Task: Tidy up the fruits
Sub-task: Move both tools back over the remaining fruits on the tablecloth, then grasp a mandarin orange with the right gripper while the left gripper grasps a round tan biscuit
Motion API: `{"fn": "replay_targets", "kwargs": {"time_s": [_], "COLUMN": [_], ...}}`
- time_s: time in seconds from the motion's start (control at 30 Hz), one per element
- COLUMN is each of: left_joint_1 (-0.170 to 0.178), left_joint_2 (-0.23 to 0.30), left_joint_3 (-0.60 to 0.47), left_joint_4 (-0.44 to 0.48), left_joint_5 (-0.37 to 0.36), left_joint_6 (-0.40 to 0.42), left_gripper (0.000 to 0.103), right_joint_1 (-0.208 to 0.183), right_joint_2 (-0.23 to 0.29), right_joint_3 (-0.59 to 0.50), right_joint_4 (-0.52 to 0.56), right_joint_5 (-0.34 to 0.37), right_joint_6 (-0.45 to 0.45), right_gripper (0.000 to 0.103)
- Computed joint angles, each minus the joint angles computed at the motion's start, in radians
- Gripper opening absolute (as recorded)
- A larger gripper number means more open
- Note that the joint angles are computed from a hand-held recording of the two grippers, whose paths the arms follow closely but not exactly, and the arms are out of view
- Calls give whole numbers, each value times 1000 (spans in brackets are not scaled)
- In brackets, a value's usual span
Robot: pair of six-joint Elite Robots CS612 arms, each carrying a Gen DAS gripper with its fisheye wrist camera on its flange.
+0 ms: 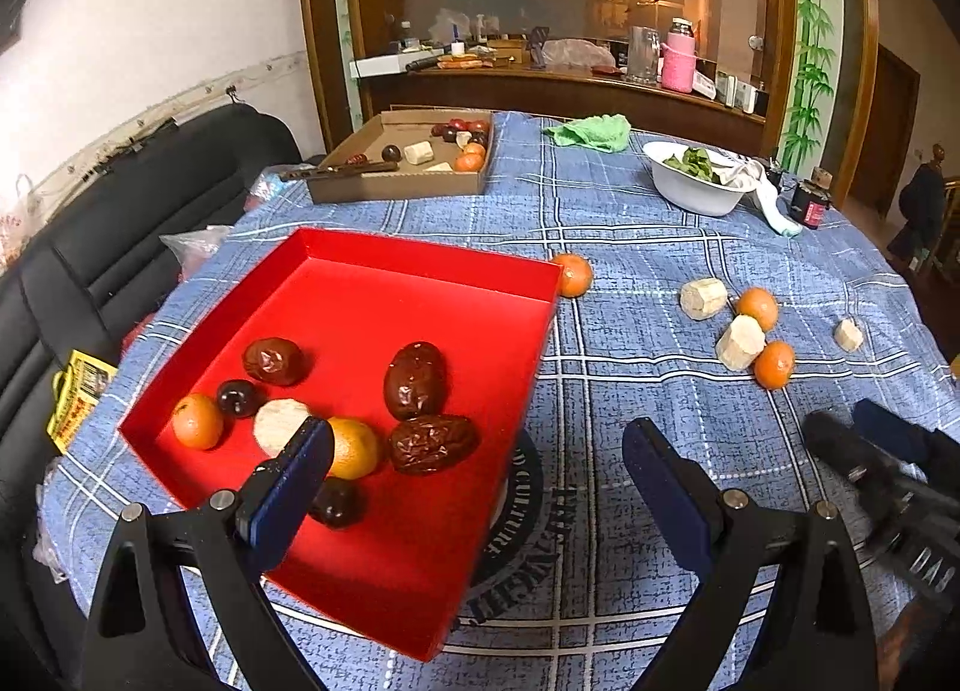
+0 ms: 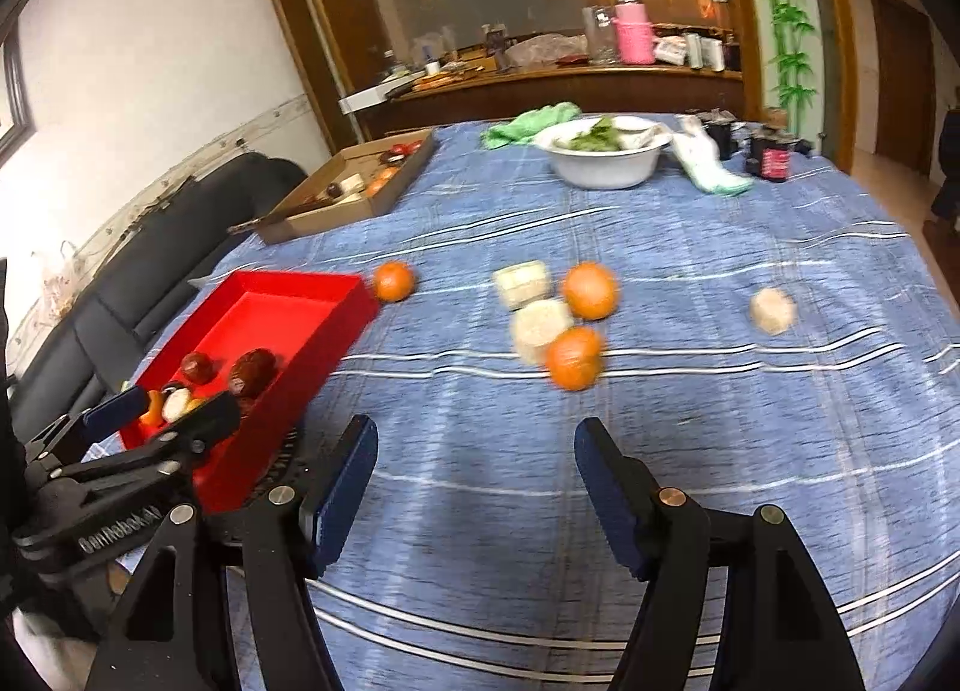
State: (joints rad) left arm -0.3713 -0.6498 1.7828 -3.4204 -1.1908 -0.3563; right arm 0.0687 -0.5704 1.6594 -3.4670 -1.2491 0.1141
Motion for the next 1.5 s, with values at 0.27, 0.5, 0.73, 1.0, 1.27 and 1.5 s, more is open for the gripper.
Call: {"fn": "replay_targets", "kwargs": {"time_s": [0.27,0.5,0.73,1.0,1.27,1.5], "left_joint_1": [18,47,59,69,30,-6], "left_joint_2": [18,50,59,104,150,179], "left_joint_3": [-23,-107,-152,-254,-347,-395], "left_joint_4": [-57,-4,30,151,254,301], "left_joint_5": [-144,-394,-406,-481,-470,-381], "left_joint_6": [31,49,25,30,142,250], "left_gripper": [96,87,85,85,85,52], "right_joint_1": [-68,-84,-30,-33,-79,-87], "right_joint_2": [-8,7,69,81,65,66], "right_joint_3": [15,-52,-188,-203,-151,-153], "right_joint_4": [50,159,314,334,252,240], "right_joint_5": [-143,-16,6,81,43,37], "right_joint_6": [-14,-77,-261,-296,-131,-91], "right_gripper": [73,73,55,32,32,32]}}
